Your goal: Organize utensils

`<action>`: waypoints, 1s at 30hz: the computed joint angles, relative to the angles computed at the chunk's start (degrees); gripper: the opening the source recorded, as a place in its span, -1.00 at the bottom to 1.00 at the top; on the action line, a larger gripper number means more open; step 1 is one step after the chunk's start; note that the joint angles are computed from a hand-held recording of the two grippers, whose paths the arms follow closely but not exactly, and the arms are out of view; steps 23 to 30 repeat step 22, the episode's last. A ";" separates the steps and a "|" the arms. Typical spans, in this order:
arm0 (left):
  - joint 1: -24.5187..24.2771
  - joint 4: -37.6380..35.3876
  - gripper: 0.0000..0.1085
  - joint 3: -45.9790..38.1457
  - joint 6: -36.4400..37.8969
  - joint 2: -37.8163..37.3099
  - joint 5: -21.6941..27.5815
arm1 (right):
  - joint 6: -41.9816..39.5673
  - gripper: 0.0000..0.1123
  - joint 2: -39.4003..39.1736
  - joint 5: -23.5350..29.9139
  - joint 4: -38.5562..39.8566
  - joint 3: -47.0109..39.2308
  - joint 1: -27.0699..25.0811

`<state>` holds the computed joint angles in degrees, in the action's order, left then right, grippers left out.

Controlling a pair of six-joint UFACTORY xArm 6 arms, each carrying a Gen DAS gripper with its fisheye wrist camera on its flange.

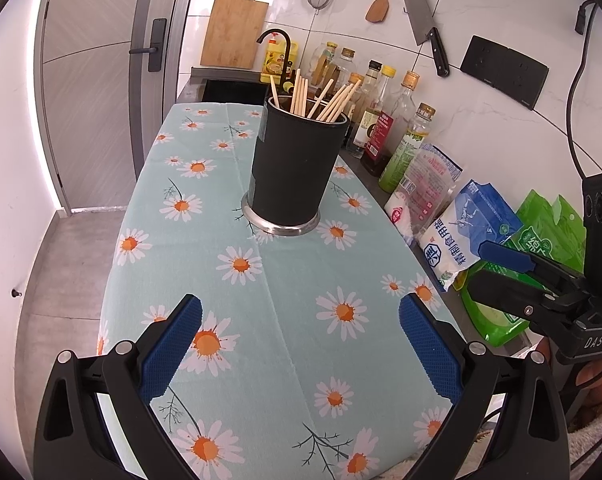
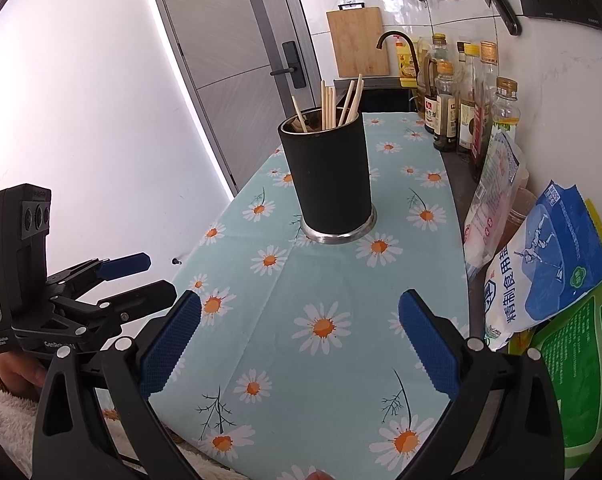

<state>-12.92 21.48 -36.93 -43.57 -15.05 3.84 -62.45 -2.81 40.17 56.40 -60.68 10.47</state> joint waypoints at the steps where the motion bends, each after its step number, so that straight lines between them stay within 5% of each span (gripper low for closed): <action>1: 0.01 -0.26 0.78 -0.07 0.32 0.16 -0.06 | -0.12 0.74 0.02 -0.01 0.09 -0.01 -0.01; 30: 0.38 -6.05 0.78 0.27 5.98 0.59 -1.89 | 0.37 0.74 0.68 -0.65 -1.11 -0.94 0.81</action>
